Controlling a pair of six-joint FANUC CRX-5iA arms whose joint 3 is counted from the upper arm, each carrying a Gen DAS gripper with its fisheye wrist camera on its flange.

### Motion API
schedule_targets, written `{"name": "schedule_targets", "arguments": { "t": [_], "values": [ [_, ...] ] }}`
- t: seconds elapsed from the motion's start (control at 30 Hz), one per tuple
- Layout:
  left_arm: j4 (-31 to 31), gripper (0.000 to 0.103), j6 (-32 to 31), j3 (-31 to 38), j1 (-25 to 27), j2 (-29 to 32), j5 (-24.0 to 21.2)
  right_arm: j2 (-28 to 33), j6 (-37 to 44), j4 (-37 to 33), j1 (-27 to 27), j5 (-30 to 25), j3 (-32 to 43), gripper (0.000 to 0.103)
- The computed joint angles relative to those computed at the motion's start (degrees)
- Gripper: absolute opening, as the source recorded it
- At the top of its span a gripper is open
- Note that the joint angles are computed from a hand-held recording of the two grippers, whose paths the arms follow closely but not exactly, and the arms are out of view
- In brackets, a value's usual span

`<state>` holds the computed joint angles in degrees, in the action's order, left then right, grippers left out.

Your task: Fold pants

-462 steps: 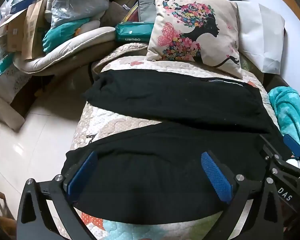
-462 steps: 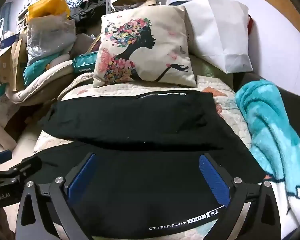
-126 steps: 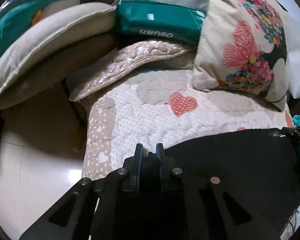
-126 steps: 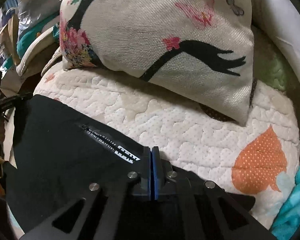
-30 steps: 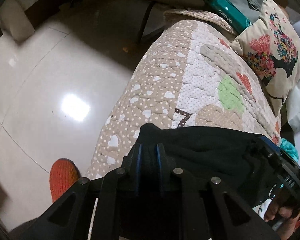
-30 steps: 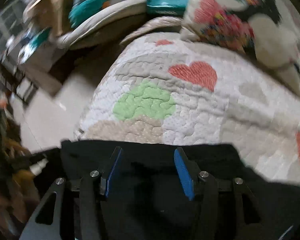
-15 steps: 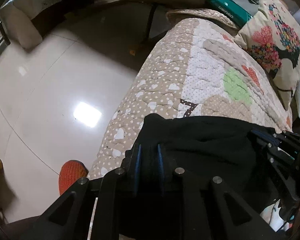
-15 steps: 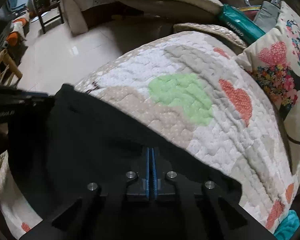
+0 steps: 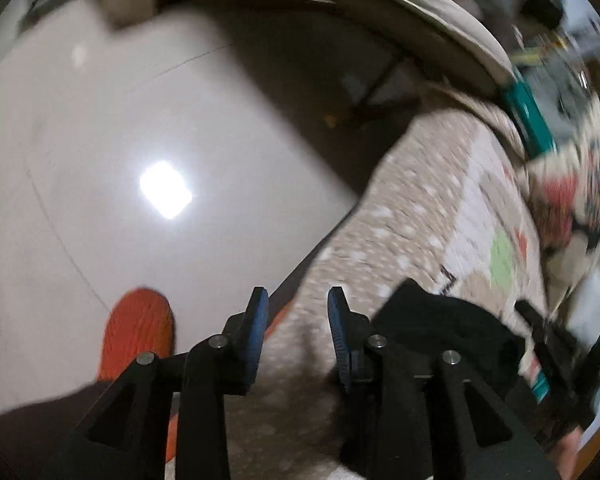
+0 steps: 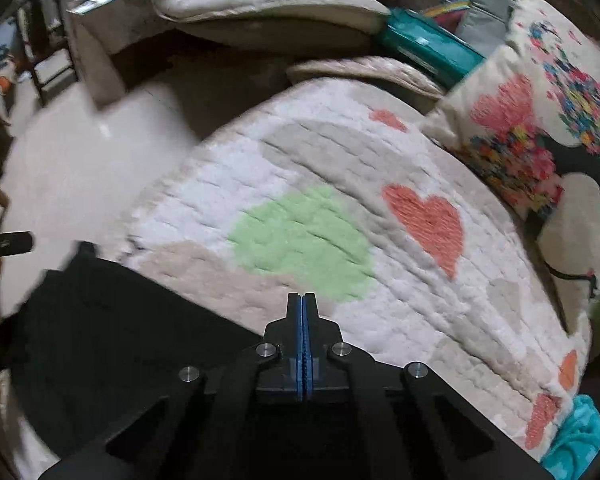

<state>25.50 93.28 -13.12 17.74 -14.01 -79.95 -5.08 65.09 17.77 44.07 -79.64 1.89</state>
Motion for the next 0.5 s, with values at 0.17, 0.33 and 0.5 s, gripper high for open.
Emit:
{"name": "schedule_targets", "arguments": {
  "t": [0.17, 0.33, 0.5],
  "values": [
    [8.2, 0.037, -5.2, -7.8, 5.6, -6.2, -0.7, 1.5, 6.9, -16.3, -1.5, 0.1, 8.0, 0.038],
    [13.1, 0.044, -9.4, -11.1, 3.0, -7.4, -0.8, 5.3, 9.9, -20.8, 0.6, -0.1, 12.4, 0.072],
    [11.1, 0.046, -9.9, -10.1, -0.6, -7.8, 1.2, 9.2, 12.9, -21.1, 2.0, -3.2, 15.8, 0.072]
  ]
}}
